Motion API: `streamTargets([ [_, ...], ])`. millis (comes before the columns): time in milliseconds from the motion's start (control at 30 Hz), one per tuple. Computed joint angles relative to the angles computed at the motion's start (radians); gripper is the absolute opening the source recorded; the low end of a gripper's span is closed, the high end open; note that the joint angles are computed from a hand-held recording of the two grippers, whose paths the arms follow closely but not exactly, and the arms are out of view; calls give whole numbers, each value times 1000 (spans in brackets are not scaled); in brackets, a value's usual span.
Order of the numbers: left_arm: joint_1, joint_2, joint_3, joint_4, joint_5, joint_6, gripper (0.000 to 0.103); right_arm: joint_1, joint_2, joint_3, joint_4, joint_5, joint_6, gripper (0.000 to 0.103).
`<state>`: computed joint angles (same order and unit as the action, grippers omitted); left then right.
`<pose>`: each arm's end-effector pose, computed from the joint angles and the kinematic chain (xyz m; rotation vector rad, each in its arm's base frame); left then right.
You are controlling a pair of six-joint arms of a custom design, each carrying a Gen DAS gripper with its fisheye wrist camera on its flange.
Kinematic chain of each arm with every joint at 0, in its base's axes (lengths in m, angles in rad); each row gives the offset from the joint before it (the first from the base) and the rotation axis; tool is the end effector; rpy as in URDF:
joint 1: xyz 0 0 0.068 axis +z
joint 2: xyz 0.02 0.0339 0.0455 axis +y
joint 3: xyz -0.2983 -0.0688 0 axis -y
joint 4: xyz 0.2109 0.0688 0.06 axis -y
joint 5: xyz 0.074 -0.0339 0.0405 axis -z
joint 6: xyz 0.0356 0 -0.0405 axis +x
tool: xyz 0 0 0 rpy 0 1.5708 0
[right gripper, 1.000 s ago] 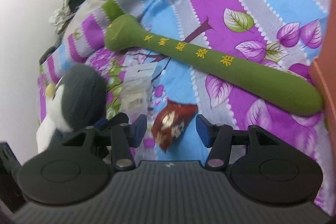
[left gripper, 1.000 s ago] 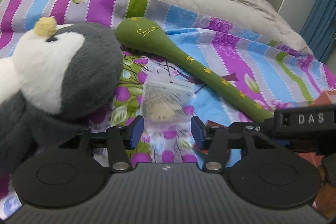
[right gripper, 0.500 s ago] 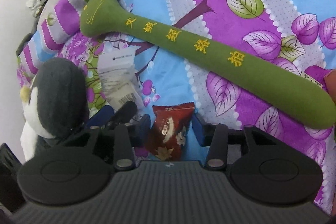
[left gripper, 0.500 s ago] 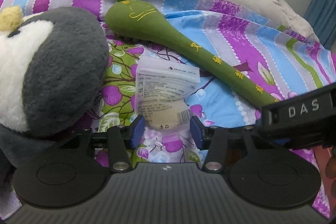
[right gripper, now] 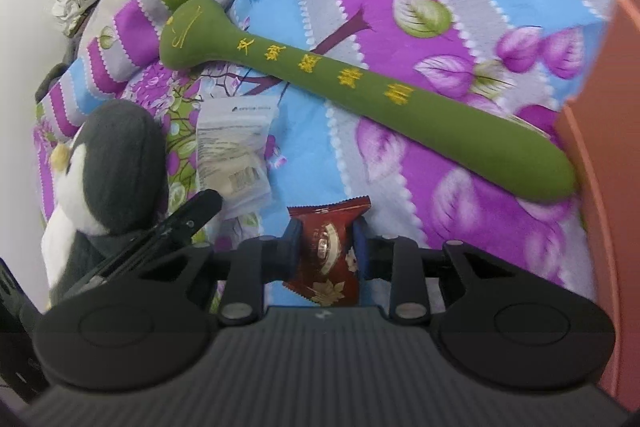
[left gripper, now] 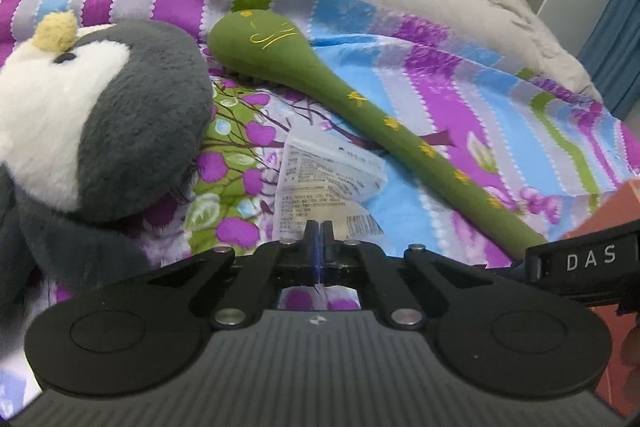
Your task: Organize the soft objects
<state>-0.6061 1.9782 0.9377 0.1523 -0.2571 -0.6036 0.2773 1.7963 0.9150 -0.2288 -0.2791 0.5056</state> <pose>0.3052 -0.2005 0.1517 -0.1086 2.4305 -0.2325 0.3005 0.0957 0.1828 0.2239 2.7510 0.6050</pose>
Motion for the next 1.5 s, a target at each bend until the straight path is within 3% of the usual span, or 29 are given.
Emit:
streamTargets([
  [133,-94,-98,-92,-5,-55,-101,0,-7,-135,-124,-5,17,-13,30],
  [267,-232,-195,-168,-75,-131,-238,0,-4,-315,-245,-70,24,-19,30],
  [633,-716,-323,-231,-384,-332,-745,0,140,-745,-470,-265,77,75,30],
  [800,-812,-362,-214,-510,-391,-856,0,243,-834,-503,-306,136,138,30],
  [967,-799,-414,-212,-540,-410,-821,0,294,-830,-498,-290,175,157,31],
  [1233,-648,-412,-265,-342,-315,-614,1,260,-725,-480,-181,219,37,32],
  [1300,-593,-384,-269,-293,-273,-569,8,243,-687,-485,-143,229,-1,33],
  [1400,-523,-339,-266,-244,-243,-514,41,226,-642,-493,-108,236,-29,38],
  [1433,-503,-330,-267,-225,-240,-495,52,221,-631,-495,-103,239,-32,45],
  [1500,-459,-315,-274,-180,-230,-454,55,227,-628,-505,-95,262,-24,55],
])
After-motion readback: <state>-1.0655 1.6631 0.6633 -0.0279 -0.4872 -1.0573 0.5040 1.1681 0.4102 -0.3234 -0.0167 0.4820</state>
